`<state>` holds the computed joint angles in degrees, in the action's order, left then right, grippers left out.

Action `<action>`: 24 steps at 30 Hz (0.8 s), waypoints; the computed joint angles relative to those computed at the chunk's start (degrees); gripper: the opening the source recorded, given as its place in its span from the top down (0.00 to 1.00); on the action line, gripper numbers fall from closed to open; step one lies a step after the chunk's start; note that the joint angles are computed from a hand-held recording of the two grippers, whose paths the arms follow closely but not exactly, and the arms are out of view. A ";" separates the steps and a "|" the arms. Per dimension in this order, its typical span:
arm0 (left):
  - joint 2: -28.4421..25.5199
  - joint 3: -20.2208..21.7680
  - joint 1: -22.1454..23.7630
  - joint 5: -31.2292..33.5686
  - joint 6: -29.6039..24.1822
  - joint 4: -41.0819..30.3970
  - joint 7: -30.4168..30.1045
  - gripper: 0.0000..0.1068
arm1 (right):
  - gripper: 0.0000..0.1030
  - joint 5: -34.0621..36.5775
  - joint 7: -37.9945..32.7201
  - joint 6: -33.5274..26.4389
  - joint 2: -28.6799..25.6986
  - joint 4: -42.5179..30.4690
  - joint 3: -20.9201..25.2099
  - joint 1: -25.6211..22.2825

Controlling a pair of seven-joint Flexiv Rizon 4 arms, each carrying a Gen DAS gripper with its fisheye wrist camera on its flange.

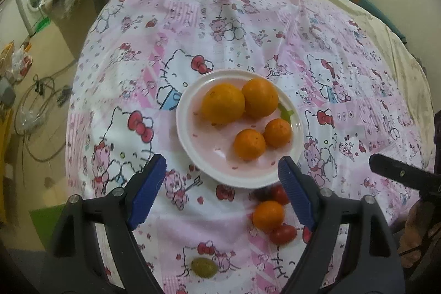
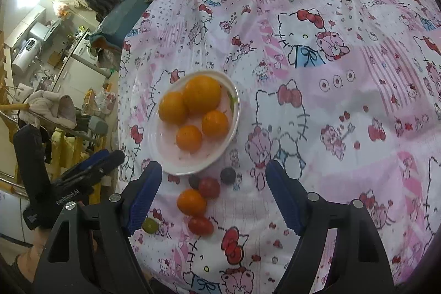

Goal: Organize fruits

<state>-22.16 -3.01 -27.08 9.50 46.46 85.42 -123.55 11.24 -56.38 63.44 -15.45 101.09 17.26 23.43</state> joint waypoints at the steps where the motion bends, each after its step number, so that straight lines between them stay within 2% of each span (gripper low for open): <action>1: 0.56 -0.01 0.02 -0.15 0.48 0.90 -0.15 0.24 | 0.22 -0.95 0.91 0.31 0.37 0.73 -0.33 0.55; 7: 2.23 -0.50 0.24 -0.96 1.77 4.08 -0.69 0.24 | 0.22 -2.02 4.36 2.70 1.78 3.72 -0.16 1.80; 15: 2.07 -0.59 0.46 -1.14 2.46 4.93 -2.32 0.24 | 0.22 -4.72 10.16 4.28 1.35 5.85 -0.81 2.75; 18: 1.68 -0.47 0.18 -0.61 1.90 4.61 -2.63 0.24 | 0.22 -6.94 11.20 4.61 0.60 5.71 -1.34 3.06; 24: 1.20 0.38 -1.13 3.28 -0.90 2.58 -3.89 0.24 | 0.22 -6.90 10.71 3.89 -1.14 3.97 -0.59 2.67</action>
<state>-20.97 -2.63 -28.21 12.77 45.56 88.00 -127.44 4.35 -45.67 67.33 -16.59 105.06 16.67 26.10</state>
